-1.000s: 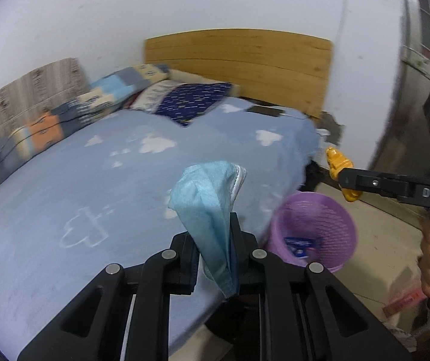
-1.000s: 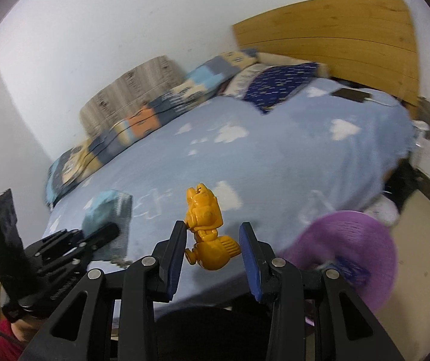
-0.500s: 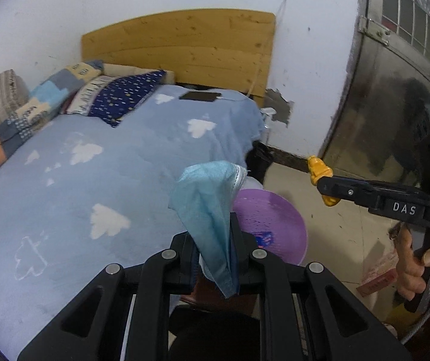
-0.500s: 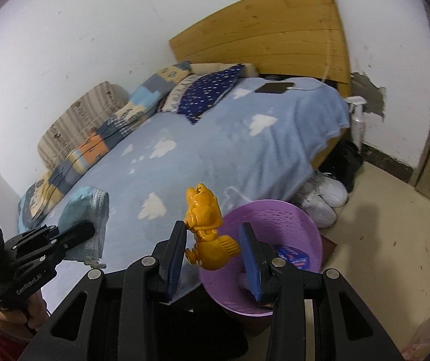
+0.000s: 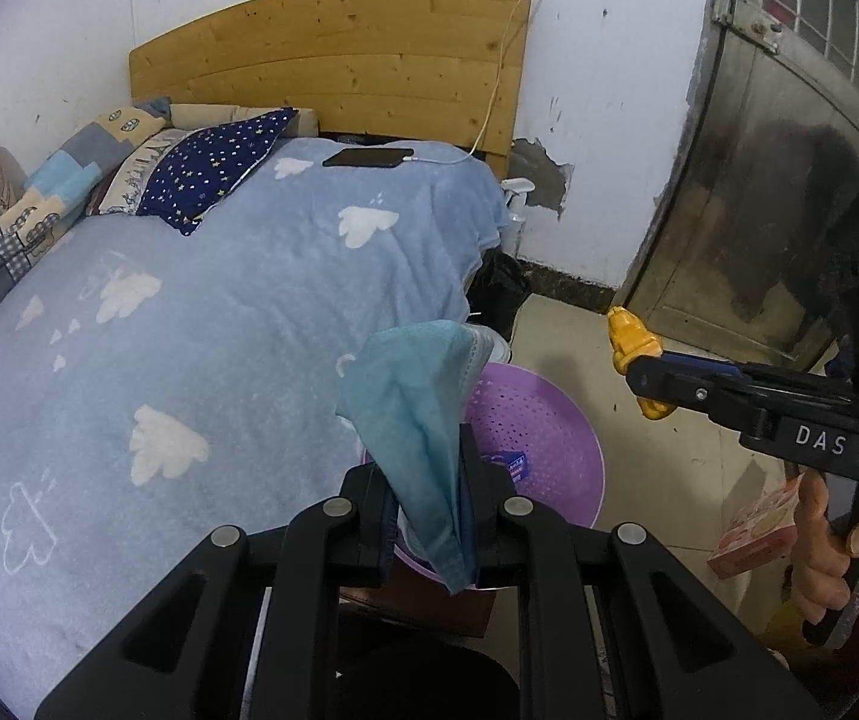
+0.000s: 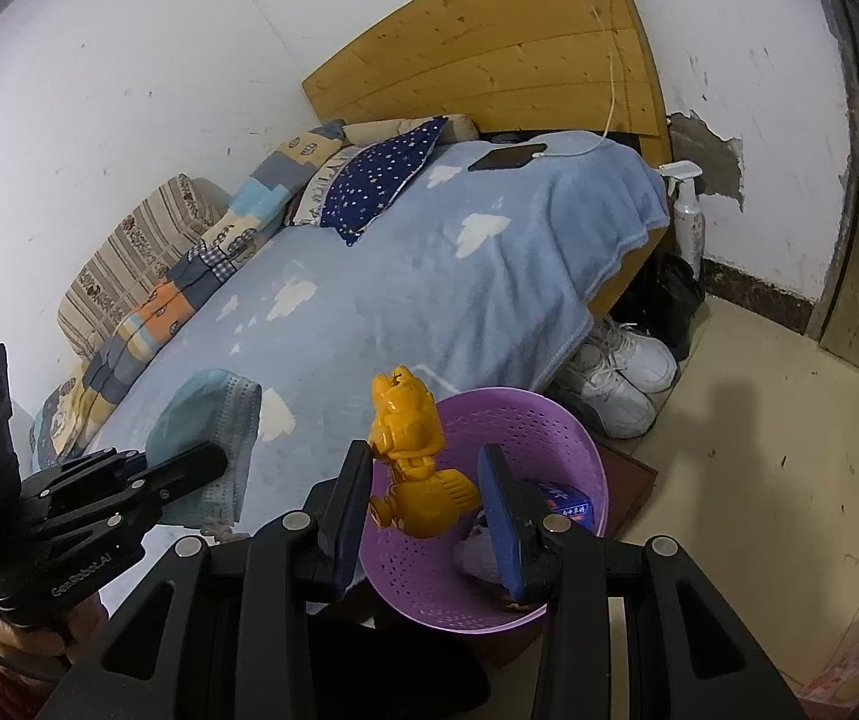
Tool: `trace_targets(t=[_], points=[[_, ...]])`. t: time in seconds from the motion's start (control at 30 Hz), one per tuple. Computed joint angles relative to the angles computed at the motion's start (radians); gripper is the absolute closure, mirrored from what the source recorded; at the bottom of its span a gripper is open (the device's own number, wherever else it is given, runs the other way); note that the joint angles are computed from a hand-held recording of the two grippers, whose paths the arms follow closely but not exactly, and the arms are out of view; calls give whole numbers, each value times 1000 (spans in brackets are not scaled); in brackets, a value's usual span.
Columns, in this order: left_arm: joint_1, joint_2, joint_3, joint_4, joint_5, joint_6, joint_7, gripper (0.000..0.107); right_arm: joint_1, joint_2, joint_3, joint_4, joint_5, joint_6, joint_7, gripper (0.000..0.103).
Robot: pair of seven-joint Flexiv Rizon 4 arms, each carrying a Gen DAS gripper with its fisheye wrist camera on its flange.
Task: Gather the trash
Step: 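Carry the mask and yellow toy to the purple basket and release both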
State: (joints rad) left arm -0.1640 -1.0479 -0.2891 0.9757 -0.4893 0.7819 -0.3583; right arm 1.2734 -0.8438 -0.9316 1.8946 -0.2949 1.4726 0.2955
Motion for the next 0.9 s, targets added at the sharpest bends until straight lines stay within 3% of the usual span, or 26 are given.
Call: trace_targets(t=[0.9], points=[[-61, -100, 57, -175, 82, -115, -103, 91, -82, -22, 86, -15, 80, 51, -47, 64]])
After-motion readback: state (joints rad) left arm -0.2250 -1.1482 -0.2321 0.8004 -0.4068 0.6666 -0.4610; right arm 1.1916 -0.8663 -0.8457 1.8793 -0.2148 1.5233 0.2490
